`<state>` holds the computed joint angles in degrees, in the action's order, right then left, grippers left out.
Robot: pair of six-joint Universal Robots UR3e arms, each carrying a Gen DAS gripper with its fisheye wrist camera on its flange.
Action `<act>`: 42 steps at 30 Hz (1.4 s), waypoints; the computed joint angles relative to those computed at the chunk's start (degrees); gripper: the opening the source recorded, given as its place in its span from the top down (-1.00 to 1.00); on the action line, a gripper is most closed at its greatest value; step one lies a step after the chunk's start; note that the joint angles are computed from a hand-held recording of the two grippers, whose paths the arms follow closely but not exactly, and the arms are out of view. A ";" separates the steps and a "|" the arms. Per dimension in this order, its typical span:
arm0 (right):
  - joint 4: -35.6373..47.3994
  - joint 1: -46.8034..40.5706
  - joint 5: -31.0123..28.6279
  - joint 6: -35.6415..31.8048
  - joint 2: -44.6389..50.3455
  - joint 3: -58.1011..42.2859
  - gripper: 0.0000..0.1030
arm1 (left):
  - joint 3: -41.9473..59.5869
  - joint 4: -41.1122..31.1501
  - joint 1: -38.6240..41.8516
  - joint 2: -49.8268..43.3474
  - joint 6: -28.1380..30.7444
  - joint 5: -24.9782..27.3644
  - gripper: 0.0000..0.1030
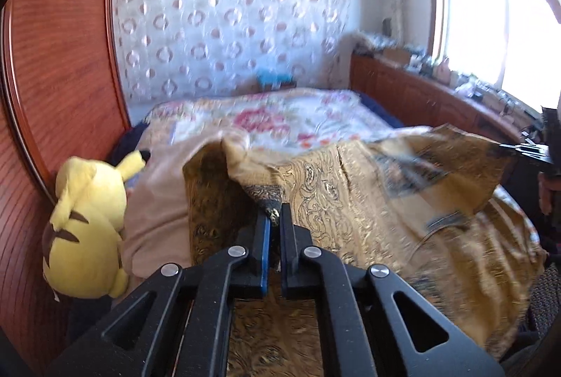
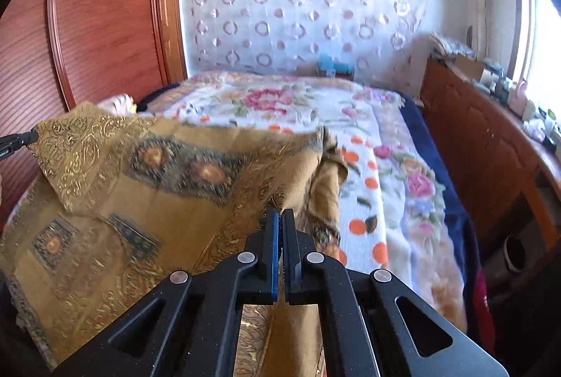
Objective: Fold small clothes
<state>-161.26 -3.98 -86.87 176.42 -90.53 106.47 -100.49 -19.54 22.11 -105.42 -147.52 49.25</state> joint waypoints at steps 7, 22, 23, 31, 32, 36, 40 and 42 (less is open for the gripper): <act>0.64 -2.07 3.93 -2.04 -14.05 9.73 0.98 | -9.17 -9.54 8.13 13.55 7.86 -9.35 0.90; 36.52 -14.44 12.44 -11.09 -58.80 27.23 0.98 | -29.42 -41.36 28.65 32.28 35.23 -8.70 0.90; 37.99 -15.22 12.98 -11.31 -59.63 27.88 0.98 | -30.70 -37.89 27.75 30.93 33.70 -7.40 0.90; 32.02 -11.60 8.73 -7.42 -55.00 36.86 0.97 | -32.50 -31.58 24.38 28.66 29.46 -3.33 0.90; 31.48 -11.79 8.82 -7.12 -54.46 36.74 0.97 | -31.91 -32.67 24.79 28.66 30.25 -3.51 0.89; 28.44 -8.71 6.26 -4.55 -52.81 35.09 0.96 | -31.93 -36.90 27.51 31.95 33.18 -4.36 0.46; 19.36 -0.91 -0.84 0.10 -48.96 35.78 0.84 | -31.37 -37.02 27.98 32.55 32.57 -4.17 0.08; 12.00 4.87 -6.91 2.92 -43.43 35.75 0.64 | -32.15 -34.38 27.82 32.47 31.29 -3.38 -0.30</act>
<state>-149.26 0.89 -93.78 179.34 -133.96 142.22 -132.64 -53.93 49.93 -72.94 -116.23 45.87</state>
